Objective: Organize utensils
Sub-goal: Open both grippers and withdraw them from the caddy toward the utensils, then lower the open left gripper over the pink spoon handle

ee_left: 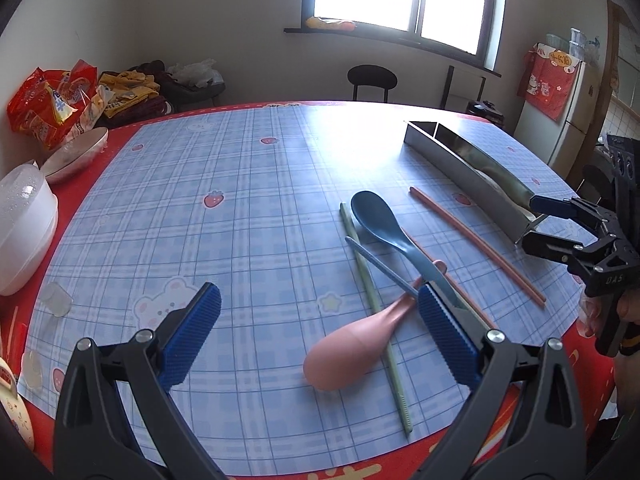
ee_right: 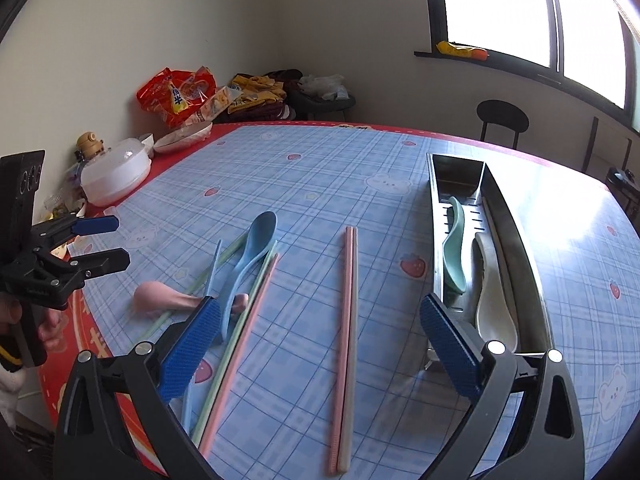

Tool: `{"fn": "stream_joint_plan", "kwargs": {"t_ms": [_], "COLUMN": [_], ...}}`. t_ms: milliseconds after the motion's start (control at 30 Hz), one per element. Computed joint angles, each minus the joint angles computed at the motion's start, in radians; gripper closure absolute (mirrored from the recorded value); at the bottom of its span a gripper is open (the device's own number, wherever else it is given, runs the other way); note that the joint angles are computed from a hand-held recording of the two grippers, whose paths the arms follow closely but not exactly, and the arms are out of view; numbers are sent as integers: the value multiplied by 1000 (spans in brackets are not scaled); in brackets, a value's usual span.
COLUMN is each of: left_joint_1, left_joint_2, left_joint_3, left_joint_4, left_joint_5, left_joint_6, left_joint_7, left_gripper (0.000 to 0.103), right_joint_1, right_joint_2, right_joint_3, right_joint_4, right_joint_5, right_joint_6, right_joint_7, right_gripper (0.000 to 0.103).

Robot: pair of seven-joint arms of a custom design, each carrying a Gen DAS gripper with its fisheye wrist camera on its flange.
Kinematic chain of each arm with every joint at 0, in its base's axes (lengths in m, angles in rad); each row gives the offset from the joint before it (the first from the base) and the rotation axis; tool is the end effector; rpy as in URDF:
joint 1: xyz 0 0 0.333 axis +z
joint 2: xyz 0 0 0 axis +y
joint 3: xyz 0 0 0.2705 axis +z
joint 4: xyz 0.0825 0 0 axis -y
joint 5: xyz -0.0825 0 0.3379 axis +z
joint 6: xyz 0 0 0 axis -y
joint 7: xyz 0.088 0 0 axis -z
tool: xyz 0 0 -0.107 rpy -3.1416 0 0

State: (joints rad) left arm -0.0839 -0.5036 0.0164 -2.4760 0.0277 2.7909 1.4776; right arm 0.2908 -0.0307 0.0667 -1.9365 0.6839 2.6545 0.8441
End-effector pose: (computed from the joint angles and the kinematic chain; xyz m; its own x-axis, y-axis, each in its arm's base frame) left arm 0.4222 -0.0290 0.5447 -0.0166 -0.9986 0.0504 -0.6847 -0.0254 -0.7284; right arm 0.5265 0.1785 0.5484 0.6024 -0.7896 -0.1165 -0.5618 -0.3158 -0.7647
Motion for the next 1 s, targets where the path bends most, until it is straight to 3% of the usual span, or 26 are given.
{"fn": "stream_joint_plan", "kwargs": {"t_ms": [133, 233, 367, 567, 833, 1000], "left_joint_1": [-25, -30, -89, -97, -102, -131], "left_joint_2": [-13, -31, -37, 8, 70, 107], "left_joint_3": [13, 1, 38, 37, 54, 108], "left_joint_4": [-17, -39, -50, 1, 67, 119], "left_joint_5": [-26, -27, -83, -93, -169, -324], "left_joint_6": [-18, -20, -17, -39, -102, -188], "left_joint_7": [23, 23, 72, 134, 261, 407], "left_gripper": [6, 6, 6, 8, 27, 34], "right_joint_1": [3, 8, 13, 20, 17, 10], "right_joint_2": [-18, -34, -31, -26, -25, -15], "right_joint_3": [2, 4, 1, 2, -1, -4], "right_joint_4": [-24, -47, -45, -40, -41, -38], "right_joint_5": [-30, -45, -44, -22, 3, 13], "right_joint_6": [-5, 0, -21, -54, -76, -83], "right_joint_7": [10, 23, 31, 15, 3, 12], "right_gripper": [6, 12, 19, 23, 28, 31]}}
